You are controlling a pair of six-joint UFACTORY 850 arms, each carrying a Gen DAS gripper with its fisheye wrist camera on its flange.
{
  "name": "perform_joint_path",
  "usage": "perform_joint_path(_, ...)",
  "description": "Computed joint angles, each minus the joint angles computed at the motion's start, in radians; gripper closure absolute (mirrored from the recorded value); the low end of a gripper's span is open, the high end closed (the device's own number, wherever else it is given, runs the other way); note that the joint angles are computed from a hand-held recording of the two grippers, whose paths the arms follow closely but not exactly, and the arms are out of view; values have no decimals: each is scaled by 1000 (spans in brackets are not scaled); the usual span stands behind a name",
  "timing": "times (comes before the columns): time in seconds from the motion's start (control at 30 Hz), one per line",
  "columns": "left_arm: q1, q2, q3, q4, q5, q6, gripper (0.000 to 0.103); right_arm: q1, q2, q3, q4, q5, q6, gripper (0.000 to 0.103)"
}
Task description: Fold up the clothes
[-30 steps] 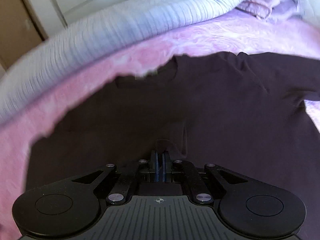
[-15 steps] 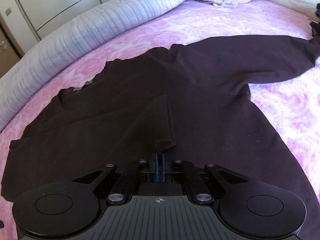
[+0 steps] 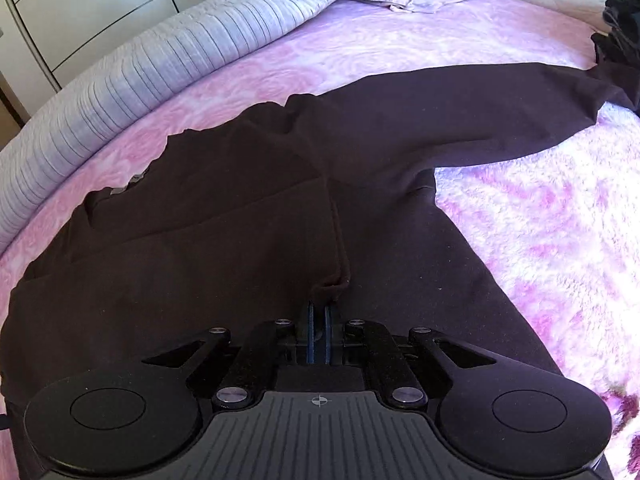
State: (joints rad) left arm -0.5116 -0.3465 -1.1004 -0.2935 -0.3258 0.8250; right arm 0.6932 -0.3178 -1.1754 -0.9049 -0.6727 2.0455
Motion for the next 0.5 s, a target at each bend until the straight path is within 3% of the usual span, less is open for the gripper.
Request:
perform_joint_path(0.07,-7,-8,7,-56,31,65,64,-4,0,0,4,4,-8,100)
perform_joint_path(0.2,-20,18,54,-51,132,34,92,-8,7,1,5,13,-26,100)
perform_joint_path(0.3,-26,90,141,8,231,-93,95,-2,11,-4,4,5,-25,100)
perform_joint_path(0.4,-27,98,160,161,199,-355,96,-9,-13,-26,39,17,-82,100)
perform_joint_path(0.5,-29,66,138,208,171,-487,96,-15,-40,-64,103,-1,-153,94)
